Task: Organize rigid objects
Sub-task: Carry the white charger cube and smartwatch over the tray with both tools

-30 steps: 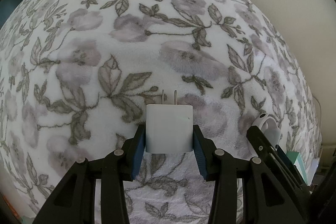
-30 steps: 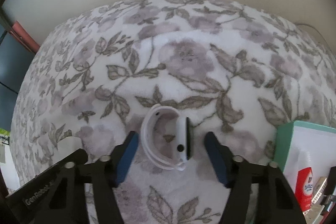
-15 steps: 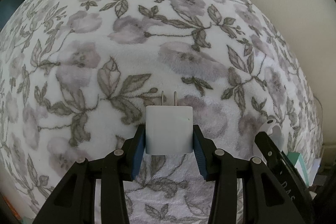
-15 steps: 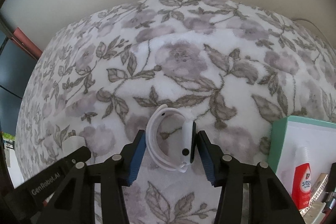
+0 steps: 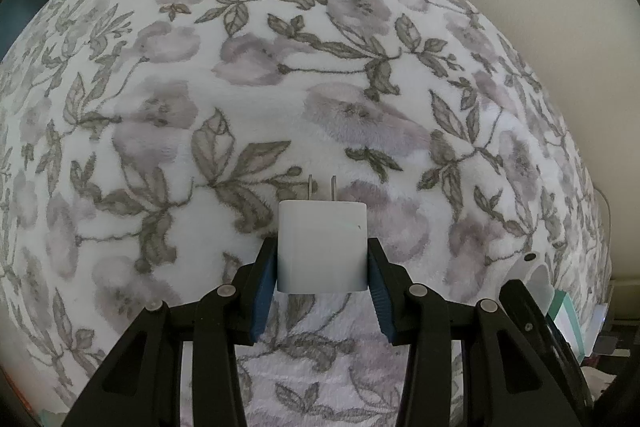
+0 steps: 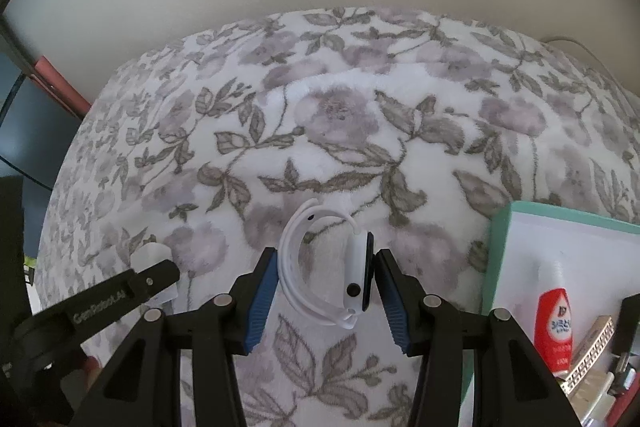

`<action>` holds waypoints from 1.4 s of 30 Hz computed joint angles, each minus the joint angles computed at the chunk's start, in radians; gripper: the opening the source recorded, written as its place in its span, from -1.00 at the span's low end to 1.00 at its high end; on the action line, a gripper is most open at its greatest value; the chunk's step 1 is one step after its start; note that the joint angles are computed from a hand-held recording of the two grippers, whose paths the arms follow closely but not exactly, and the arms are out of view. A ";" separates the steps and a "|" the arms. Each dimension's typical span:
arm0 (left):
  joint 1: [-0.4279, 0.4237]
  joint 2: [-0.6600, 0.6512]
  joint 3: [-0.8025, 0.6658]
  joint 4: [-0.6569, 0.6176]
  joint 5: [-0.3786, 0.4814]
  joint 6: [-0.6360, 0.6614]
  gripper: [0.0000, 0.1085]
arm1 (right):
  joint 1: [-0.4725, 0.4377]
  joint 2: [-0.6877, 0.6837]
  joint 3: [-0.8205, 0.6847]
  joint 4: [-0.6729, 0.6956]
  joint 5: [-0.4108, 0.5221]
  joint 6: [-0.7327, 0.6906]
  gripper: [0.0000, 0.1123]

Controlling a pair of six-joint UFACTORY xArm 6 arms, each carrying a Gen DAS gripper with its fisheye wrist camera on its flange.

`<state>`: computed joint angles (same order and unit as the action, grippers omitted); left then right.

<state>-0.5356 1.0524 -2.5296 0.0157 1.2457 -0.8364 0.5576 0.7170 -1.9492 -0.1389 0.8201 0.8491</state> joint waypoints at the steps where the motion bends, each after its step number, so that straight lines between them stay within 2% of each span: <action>1: -0.001 -0.002 -0.001 0.002 0.002 0.000 -0.17 | 0.001 -0.016 0.021 -0.004 -0.008 0.004 -0.07; 17: -0.035 -0.146 0.166 0.053 -0.054 -0.006 -0.17 | -0.003 -0.225 0.286 -0.061 -0.111 0.076 -0.07; 26: -0.072 -0.195 0.201 0.083 -0.067 -0.004 -0.17 | 0.000 -0.379 0.473 -0.141 -0.163 0.186 -0.08; 33: -0.123 -0.247 0.254 0.100 -0.101 0.021 -0.17 | 0.012 -0.528 0.632 -0.233 -0.168 0.314 -0.07; 42: -0.212 -0.334 0.332 0.167 -0.160 0.070 -0.17 | 0.037 -0.726 0.830 -0.337 -0.105 0.464 -0.07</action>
<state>-0.7473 0.7189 -2.1972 0.1829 1.0860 -0.7659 0.5949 -0.0087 -1.1196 -0.4762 0.7146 1.3127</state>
